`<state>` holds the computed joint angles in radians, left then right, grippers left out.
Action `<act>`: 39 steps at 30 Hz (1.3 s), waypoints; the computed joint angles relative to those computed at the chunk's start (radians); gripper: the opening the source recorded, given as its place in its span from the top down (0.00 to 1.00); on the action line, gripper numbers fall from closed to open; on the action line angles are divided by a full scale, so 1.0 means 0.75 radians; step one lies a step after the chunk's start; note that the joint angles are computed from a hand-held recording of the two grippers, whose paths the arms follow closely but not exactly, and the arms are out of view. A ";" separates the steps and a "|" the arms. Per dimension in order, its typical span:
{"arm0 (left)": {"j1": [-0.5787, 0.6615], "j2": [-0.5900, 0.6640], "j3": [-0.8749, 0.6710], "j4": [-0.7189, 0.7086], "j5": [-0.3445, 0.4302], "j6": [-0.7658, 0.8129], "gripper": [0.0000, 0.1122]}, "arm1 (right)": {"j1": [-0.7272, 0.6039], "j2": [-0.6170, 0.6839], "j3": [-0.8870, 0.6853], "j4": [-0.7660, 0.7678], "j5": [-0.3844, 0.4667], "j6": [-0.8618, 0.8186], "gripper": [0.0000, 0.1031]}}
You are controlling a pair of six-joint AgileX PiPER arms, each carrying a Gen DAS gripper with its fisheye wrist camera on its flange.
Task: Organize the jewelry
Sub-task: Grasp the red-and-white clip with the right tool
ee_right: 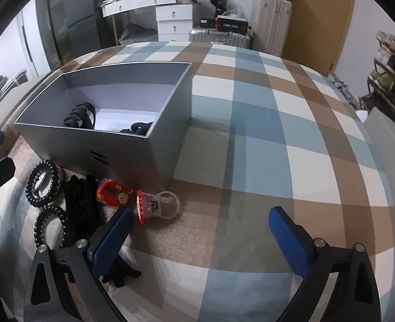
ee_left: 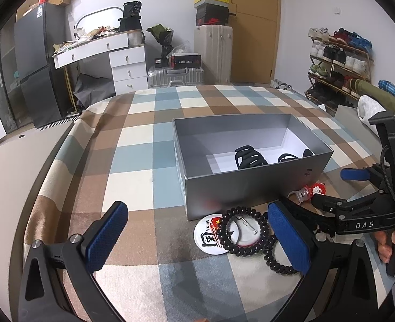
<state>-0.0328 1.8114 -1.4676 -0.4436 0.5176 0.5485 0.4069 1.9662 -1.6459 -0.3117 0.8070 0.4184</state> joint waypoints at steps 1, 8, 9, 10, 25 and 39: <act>0.001 0.000 -0.001 -0.003 0.002 0.001 0.09 | -0.004 0.001 -0.003 0.015 -0.004 -0.012 0.09; 0.002 0.001 0.000 -0.005 0.003 -0.004 0.09 | -0.015 -0.012 0.008 0.087 -0.042 -0.081 0.32; 0.001 0.001 0.001 0.000 0.003 -0.008 0.09 | -0.013 -0.013 0.010 0.091 -0.045 -0.090 0.33; 0.000 0.000 0.002 0.004 0.000 -0.010 0.09 | -0.011 -0.015 0.012 0.094 -0.048 -0.098 0.36; 0.000 0.000 0.001 0.005 0.006 -0.010 0.09 | -0.017 -0.034 0.037 0.242 -0.108 -0.274 0.70; -0.028 0.064 -0.087 0.192 0.150 -0.153 0.09 | -0.035 -0.145 0.145 0.281 -0.252 -0.290 0.72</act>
<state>-0.0537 1.8597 -1.5326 -0.2995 0.6299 0.4334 0.3803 1.8578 -1.5369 -0.1012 0.6182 0.2007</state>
